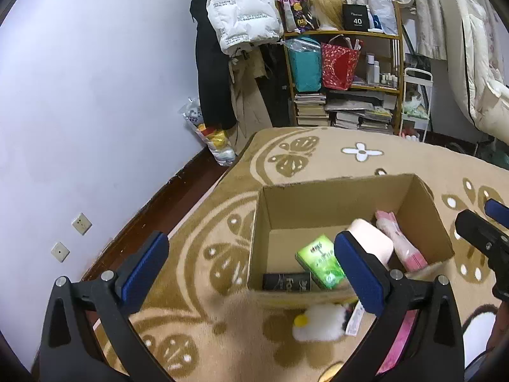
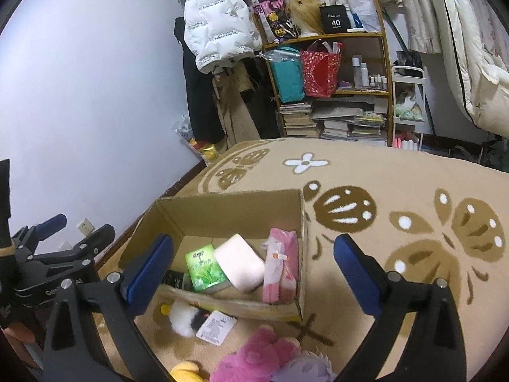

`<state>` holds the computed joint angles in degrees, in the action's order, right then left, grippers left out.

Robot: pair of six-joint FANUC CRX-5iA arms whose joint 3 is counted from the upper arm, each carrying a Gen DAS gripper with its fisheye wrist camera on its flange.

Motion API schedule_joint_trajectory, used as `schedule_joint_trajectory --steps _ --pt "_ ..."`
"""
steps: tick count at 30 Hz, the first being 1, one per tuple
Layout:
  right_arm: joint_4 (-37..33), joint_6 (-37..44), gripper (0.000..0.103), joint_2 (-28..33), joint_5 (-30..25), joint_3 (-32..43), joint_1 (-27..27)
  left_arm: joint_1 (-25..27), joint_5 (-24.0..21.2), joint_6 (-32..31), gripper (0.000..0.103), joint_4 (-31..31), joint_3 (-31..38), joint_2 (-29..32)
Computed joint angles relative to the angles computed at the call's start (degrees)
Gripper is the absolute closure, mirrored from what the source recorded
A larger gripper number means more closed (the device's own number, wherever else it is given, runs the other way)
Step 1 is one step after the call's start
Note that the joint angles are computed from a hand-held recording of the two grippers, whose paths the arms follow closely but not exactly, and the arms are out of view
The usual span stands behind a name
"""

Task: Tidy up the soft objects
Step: 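Move both tools toward the remaining plush toys beside the box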

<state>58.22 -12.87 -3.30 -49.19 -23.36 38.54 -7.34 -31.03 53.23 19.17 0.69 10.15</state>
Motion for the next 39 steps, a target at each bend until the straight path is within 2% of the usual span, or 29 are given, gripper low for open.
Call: schedule_joint_trajectory --steps 4,7,14,20,27,34,39 --pt "-2.7 0.6 0.000 -1.0 -1.8 -0.3 1.4 0.4 -4.0 1.9 0.000 -2.7 1.3 0.1" --pt "-4.1 -0.7 0.000 -1.1 -4.0 -0.3 2.5 1.4 -8.0 0.4 0.000 0.0 1.9 0.6" --pt "-8.0 1.6 0.000 -1.4 -5.5 0.0 4.6 2.3 -9.0 -1.5 0.000 1.3 -0.1 -0.9" --pt "-12.3 3.6 0.000 -1.9 -5.8 0.4 6.1 3.0 -14.9 -2.9 0.000 1.9 0.5 -0.7" --pt "-19.3 4.4 0.008 -2.2 -7.1 1.2 7.1 2.8 -20.9 -1.8 0.001 -2.3 1.6 0.2" --pt "-25.2 5.1 0.010 -2.7 -8.2 1.1 7.0 0.8 -30.2 -3.9 0.001 -7.1 4.6 3.1" --pt "-29.2 5.7 0.010 -2.3 -8.0 1.2 6.3 -0.9 -32.1 -4.2 0.001 -10.2 4.9 4.0"
